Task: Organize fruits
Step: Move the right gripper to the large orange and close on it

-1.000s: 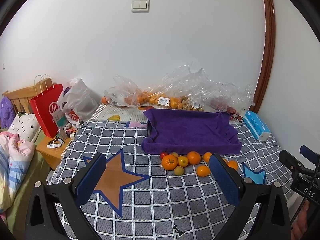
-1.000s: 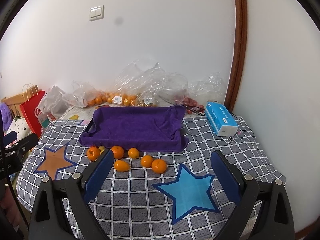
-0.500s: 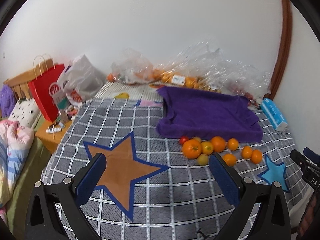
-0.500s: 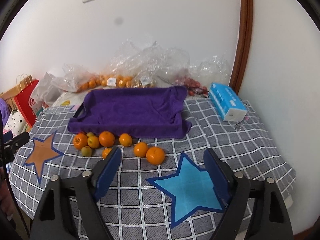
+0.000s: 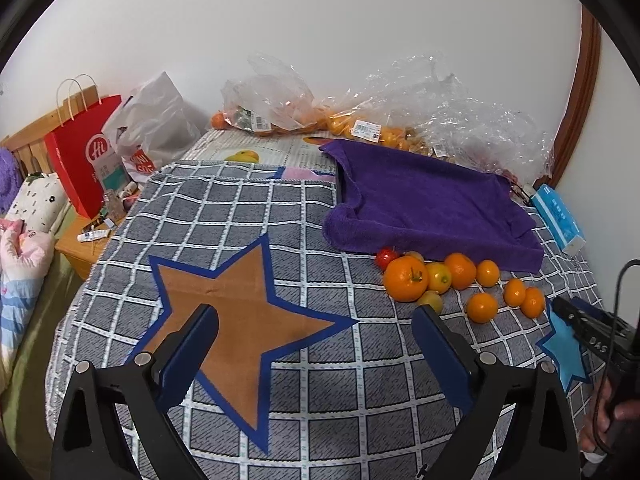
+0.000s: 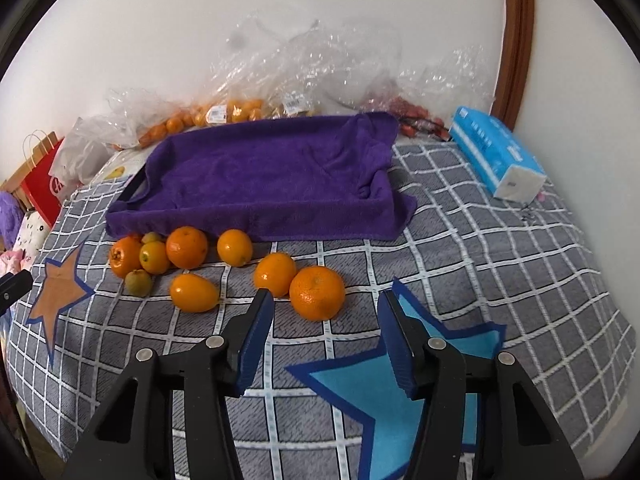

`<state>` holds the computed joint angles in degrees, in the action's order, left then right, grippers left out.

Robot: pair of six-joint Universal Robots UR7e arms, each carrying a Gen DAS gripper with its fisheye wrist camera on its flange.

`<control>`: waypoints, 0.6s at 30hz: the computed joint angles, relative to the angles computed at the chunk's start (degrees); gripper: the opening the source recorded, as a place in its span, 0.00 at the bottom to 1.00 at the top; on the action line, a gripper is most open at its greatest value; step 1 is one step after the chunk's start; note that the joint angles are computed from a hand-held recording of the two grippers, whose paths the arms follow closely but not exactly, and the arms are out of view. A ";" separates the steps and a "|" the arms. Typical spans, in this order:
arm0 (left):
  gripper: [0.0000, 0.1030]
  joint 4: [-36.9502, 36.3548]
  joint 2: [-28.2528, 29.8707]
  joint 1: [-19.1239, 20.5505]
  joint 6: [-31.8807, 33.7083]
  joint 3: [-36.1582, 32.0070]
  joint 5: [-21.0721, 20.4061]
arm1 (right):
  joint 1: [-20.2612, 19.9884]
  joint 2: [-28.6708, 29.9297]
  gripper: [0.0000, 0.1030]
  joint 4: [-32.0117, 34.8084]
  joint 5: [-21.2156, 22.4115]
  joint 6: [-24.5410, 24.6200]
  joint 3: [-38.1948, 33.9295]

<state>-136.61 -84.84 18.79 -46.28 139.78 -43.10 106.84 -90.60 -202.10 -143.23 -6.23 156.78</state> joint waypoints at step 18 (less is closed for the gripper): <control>0.87 -9.66 3.77 2.69 7.64 0.03 -4.29 | -9.89 5.27 0.39 -6.58 8.50 -7.87 -0.12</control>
